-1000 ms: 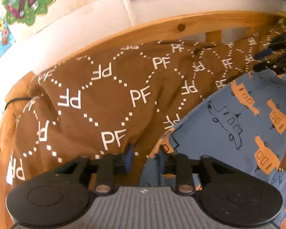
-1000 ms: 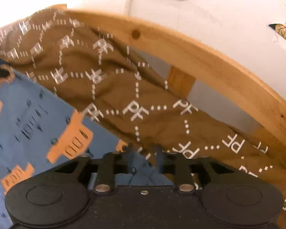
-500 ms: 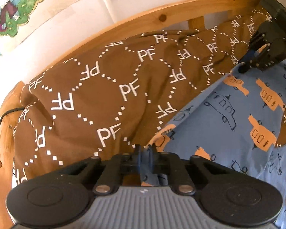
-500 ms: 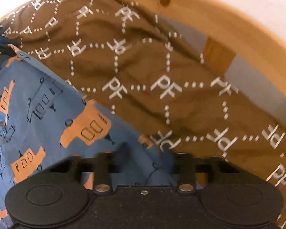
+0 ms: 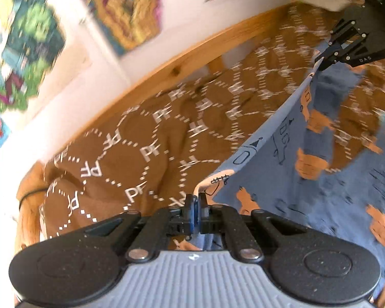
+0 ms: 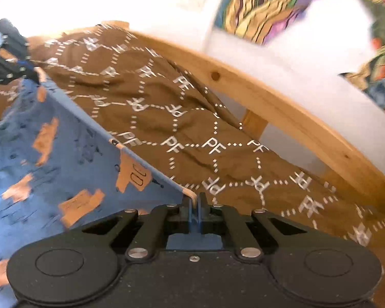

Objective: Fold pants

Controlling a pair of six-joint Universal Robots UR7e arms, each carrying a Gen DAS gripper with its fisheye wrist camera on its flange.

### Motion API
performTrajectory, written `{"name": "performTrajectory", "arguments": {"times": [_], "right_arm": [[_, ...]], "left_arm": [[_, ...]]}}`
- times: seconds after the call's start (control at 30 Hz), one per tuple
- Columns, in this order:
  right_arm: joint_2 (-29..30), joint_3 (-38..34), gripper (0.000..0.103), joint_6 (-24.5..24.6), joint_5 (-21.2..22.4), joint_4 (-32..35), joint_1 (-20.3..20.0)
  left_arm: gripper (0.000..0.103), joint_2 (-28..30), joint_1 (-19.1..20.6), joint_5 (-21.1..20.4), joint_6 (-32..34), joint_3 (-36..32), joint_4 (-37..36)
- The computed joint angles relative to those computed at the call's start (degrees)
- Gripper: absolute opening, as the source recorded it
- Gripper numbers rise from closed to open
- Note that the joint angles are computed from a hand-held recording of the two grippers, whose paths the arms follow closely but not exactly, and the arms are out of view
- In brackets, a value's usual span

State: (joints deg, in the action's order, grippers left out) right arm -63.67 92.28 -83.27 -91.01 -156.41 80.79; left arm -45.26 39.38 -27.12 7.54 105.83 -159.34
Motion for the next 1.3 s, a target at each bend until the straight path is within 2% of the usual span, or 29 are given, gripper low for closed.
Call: {"name": "performTrajectory", "arguments": {"times": [0.1, 0.2, 0.33, 0.43, 0.53, 0.57, 0.6, 0.63, 0.7, 0.73, 0.9, 1.03, 1.1, 1.17, 1.2, 1.23, 1.3], "right_arm": [[-6.5, 8.0, 0.000, -2.2, 1.8, -2.9, -2.5], [-12.5, 15.6, 0.000, -3.8, 3.8, -4.9, -5.5], [-18.8, 24.1, 0.000, -5.1, 6.8, -7.5, -10.2], [-20.5, 28.3, 0.000, -6.7, 7.4, -9.9, -13.3], [-19.6, 31.0, 0.000, -8.0, 7.4, -15.0, -15.0], [-19.0, 32.0, 0.004, -9.5, 7.7, -17.7, -15.5], [-18.0, 32.6, 0.016, -11.4, 7.8, -20.3, -15.6], [-16.8, 33.0, 0.023, -13.8, 8.1, -22.8, -15.7], [-14.8, 33.3, 0.026, -17.4, 8.9, -25.6, -15.6], [-13.8, 33.1, 0.031, -19.0, 9.0, -26.3, -15.5], [-8.5, 34.0, 0.034, -31.0, 12.1, -36.2, -16.0], [-7.3, 32.7, 0.034, -33.0, 12.3, -37.2, -15.5], [-6.8, 32.3, 0.035, -35.8, 11.6, -37.1, -15.2], [-6.1, 31.3, 0.029, -37.2, 9.5, -35.7, -14.5], [-5.7, 30.8, 0.007, -37.3, 8.6, -35.3, -14.2], [-5.5, 30.5, 0.000, -37.1, 8.3, -35.3, -14.0], [-6.2, 30.5, 0.000, -35.5, 8.8, -34.2, -14.1]], "left_arm": [[0.002, -1.5, -2.2, -1.6, 2.6, 3.9, -1.2], [0.002, -2.0, -4.1, -2.3, 3.2, 7.1, 0.7], [0.003, -1.2, -6.7, -2.6, -0.3, 10.9, 4.1], [0.003, -0.1, -7.8, -2.4, -2.3, 13.3, 4.9], [0.003, 0.5, -8.3, -2.3, -5.9, 14.2, 6.0], [0.003, 0.6, -8.3, -2.2, -7.1, 14.3, 6.2], [0.003, 0.6, -8.2, -2.1, -8.0, 14.2, 6.5], [0.003, 0.5, -8.3, -2.1, -9.3, 14.2, 7.0], [0.003, 0.2, -8.3, -1.8, -10.8, 14.0, 7.9], [0.003, -0.1, -8.2, -1.5, -11.3, 13.8, 8.6], [0.003, -0.7, -8.3, -0.6, -13.2, 12.9, 11.6], [0.003, -0.9, -8.5, -0.7, -13.3, 12.5, 12.6], [0.003, -0.8, -8.5, -0.8, -13.0, 12.4, 12.6], [0.003, -0.5, -8.6, -0.7, -12.9, 12.5, 12.5], [0.003, -0.4, -8.6, -0.6, -13.0, 12.5, 12.4], [0.003, -0.4, -8.7, -0.6, -13.2, 12.6, 12.2], [0.003, -0.5, -8.9, -0.5, -13.3, 13.0, 11.7]]}}
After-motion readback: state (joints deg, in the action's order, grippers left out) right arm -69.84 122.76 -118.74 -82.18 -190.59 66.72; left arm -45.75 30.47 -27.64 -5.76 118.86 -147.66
